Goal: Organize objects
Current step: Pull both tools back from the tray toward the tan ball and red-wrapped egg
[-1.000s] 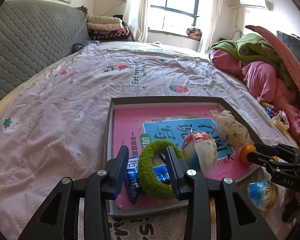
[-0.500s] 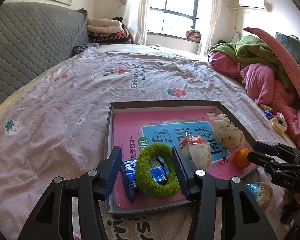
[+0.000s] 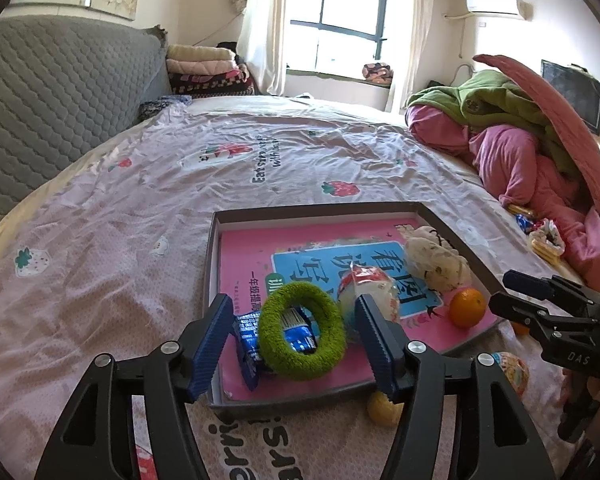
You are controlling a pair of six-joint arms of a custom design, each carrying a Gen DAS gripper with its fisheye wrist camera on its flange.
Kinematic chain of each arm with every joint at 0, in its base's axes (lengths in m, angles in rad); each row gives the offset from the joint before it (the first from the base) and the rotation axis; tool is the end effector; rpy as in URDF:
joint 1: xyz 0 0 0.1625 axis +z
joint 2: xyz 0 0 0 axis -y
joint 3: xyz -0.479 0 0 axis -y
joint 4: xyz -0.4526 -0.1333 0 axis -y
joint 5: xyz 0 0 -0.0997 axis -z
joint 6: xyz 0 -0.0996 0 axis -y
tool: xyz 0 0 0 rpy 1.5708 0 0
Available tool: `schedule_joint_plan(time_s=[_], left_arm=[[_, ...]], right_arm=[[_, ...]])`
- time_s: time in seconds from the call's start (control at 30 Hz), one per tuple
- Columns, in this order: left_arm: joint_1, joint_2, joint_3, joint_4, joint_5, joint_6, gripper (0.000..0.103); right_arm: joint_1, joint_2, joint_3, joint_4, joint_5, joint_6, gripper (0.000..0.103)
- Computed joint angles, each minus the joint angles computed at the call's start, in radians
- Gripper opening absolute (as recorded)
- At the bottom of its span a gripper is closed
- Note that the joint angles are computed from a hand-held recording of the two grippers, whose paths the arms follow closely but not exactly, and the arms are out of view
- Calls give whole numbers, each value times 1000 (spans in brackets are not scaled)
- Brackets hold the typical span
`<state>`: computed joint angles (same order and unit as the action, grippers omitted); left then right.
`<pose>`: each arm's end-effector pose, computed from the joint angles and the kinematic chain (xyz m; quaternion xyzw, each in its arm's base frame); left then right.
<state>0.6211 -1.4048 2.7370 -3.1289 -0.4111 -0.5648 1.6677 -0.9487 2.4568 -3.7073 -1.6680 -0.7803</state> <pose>-0.1069 -0.3527 0.1787 0.0984 0.8277 -0.4425 0.3309 0.1662 -0.4324 0.0785 0.3898 -0.8664 0.2754 0.1470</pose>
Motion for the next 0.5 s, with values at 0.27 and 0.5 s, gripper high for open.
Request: schedule_joint_plan(time_s=[0.27, 0.5], left_arm=[[-48, -35, 12, 104, 7, -74, 66], [-99, -80, 37, 248, -5, -204, 66]], right_arm=[[7, -4, 49, -94, 17, -36, 56], [11, 2, 91, -182, 31, -48, 64]])
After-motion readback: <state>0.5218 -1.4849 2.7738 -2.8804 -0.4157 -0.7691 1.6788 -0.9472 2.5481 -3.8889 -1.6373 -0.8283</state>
